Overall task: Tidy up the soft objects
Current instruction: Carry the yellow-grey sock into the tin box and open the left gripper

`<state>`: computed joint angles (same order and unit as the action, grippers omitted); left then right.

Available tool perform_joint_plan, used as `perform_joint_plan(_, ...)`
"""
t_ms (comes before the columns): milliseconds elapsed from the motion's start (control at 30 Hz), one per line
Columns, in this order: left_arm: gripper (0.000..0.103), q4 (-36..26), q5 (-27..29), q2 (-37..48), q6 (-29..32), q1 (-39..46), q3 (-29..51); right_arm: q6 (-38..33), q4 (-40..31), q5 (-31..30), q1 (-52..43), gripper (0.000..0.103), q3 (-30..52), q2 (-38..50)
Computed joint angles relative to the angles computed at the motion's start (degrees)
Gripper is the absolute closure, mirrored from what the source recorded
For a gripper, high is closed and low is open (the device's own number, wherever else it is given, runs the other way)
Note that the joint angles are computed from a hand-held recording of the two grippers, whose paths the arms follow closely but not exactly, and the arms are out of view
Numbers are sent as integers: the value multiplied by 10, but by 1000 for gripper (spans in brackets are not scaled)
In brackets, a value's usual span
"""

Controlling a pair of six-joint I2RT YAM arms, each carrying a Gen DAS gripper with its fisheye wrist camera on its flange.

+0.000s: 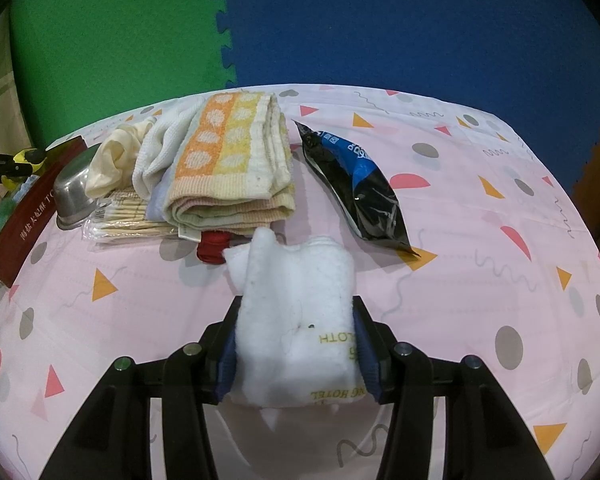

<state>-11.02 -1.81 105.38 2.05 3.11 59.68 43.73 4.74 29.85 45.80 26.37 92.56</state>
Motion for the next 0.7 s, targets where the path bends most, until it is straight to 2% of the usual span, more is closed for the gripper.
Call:
perform_joint_plan(267, 57, 9, -16, 14, 10, -7, -4, -1, -3, 2, 1, 51, 3, 3)
perform_joint_plan(500, 40, 16, -23, -1, 8, -10, -20, -2, -5, 3, 1, 51, 4, 4)
perform_joint_plan(700, 37, 15, -12, -35, 13, -4, -43, -2, -7, 4, 1, 51, 5, 4)
